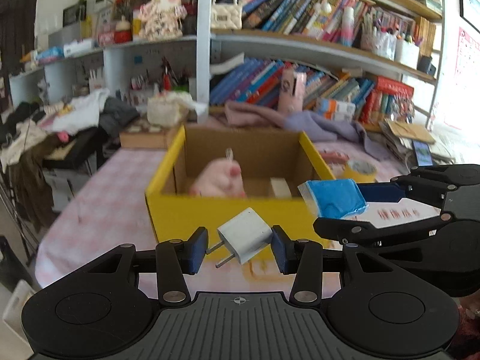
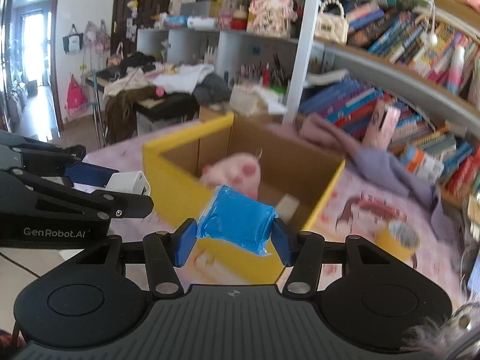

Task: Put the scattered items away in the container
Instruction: 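Carry the charger and blue sponge with both tools over the yellow box, then open both grippers to drop the charger and blue sponge into the box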

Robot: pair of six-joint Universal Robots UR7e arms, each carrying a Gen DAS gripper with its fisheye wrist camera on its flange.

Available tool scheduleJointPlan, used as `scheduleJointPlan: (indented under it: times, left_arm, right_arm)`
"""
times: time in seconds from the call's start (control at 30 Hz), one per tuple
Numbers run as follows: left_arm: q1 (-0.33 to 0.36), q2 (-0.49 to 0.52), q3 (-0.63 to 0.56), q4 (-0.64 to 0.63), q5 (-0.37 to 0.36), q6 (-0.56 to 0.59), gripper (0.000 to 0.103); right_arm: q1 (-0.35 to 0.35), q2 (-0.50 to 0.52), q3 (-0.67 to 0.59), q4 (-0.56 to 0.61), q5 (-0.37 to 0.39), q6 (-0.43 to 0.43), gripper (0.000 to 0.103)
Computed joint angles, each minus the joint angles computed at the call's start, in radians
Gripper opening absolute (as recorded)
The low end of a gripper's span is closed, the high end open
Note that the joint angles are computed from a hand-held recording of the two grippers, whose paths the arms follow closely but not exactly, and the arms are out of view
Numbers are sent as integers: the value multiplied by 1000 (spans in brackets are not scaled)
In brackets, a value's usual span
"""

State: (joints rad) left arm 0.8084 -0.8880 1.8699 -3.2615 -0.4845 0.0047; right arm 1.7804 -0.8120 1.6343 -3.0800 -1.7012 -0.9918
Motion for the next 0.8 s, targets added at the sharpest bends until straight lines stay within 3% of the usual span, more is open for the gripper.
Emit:
scheduleJointPlan:
  times: [0.33, 0.8]
  left_arm:
    - [82, 100, -223, -38, -56, 192, 44]
    - [193, 182, -443, 394, -117, 100, 44]
  right_arm:
    - [-1, 148, -279, 135, -17, -49, 52]
    - [7, 470, -850, 515, -170, -301, 52]
